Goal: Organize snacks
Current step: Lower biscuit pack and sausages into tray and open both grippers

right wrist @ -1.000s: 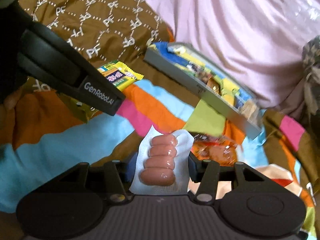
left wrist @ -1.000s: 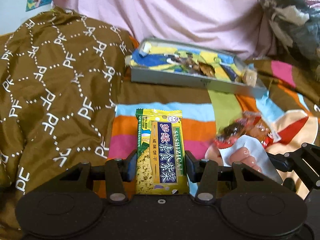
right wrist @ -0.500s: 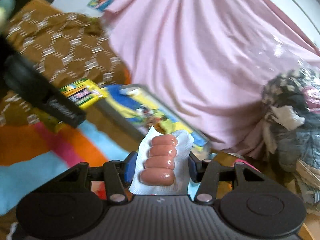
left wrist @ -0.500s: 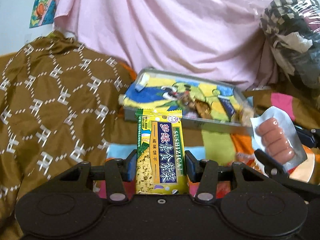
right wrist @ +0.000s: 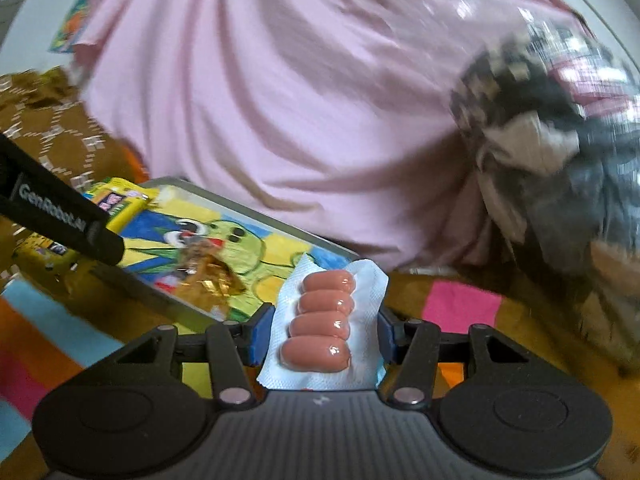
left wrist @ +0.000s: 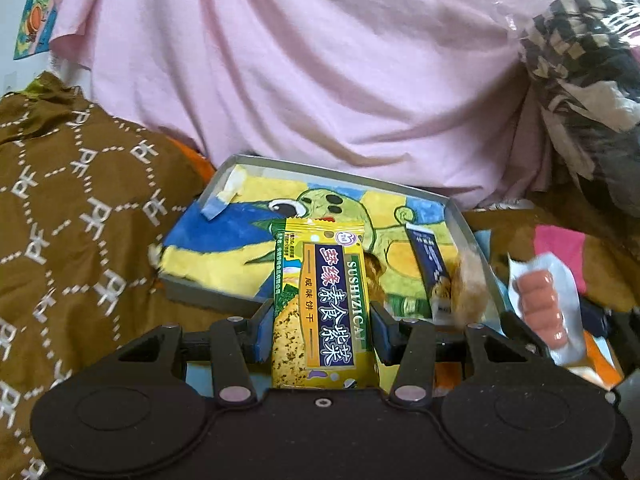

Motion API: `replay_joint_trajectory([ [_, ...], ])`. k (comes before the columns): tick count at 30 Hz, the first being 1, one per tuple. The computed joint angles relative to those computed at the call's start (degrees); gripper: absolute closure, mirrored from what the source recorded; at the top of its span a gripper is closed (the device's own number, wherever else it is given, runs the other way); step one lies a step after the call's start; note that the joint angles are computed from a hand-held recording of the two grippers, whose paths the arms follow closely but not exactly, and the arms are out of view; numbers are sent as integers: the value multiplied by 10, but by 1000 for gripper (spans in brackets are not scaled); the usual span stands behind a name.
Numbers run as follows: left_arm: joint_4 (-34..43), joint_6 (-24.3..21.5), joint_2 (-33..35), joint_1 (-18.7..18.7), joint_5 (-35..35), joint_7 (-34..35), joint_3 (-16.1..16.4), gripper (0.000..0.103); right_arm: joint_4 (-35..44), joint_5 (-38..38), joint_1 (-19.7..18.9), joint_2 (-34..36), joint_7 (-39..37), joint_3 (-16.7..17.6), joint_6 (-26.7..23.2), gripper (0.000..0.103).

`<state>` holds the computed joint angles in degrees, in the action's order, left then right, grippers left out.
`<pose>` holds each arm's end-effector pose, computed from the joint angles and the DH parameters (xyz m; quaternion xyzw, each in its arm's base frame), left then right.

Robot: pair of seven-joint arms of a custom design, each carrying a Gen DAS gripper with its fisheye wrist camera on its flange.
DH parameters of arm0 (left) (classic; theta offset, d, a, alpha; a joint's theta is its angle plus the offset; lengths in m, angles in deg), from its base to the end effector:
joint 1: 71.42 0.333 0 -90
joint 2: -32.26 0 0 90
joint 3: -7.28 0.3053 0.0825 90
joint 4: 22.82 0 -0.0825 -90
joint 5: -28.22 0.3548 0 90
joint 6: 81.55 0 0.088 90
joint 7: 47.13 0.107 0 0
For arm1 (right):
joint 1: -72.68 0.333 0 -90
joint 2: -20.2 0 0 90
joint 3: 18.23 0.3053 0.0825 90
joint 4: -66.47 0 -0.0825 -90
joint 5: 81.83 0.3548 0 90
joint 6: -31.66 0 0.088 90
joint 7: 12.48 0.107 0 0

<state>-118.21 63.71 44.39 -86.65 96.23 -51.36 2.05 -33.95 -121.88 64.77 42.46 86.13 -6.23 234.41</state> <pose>0.5986 -0.2287 0.5492 -0.7347 0.4363 -0.3596 0.3749 0.6343 0.1003 0.5168 -0.7086 0.3294 -0.4486 0.4338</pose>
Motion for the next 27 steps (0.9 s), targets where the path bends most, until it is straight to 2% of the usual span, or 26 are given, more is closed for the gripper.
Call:
replay_joint_trajectory([
  [2,37,-1,27,2,-12,14,2,53,35,-1,-12,23,12,19,-23,46],
  [4,74,-1,54,-1,-25,32,9,53,66,29,-3,45,-1,17,-37,45],
  [6,111,1,82,-5,-38,56,18,53,100,49,-6,69,-11,32,-56,45],
  [9,166,-1,125,-16,-61,100,34,53,154,71,-24,112,-26,74,-95,45],
  [11,205,1,155,-20,-84,128,43,53,191,80,-52,146,-48,130,-138,45],
  [13,248,1,187,-22,-110,157,50,53,215,95,-69,175,-73,173,-162,45],
  [16,317,0,236,-29,-141,201,63,53,249,110,-76,213,-118,211,-180,45],
  [21,419,-7,308,-33,-196,271,82,53,285,132,-94,266,-191,282,-182,43],
  [24,458,-17,337,-34,-233,297,93,53,302,151,-101,291,-226,317,-191,42],
  [27,474,-17,353,-38,-261,295,111,53,319,174,-101,308,-251,336,-201,40],
])
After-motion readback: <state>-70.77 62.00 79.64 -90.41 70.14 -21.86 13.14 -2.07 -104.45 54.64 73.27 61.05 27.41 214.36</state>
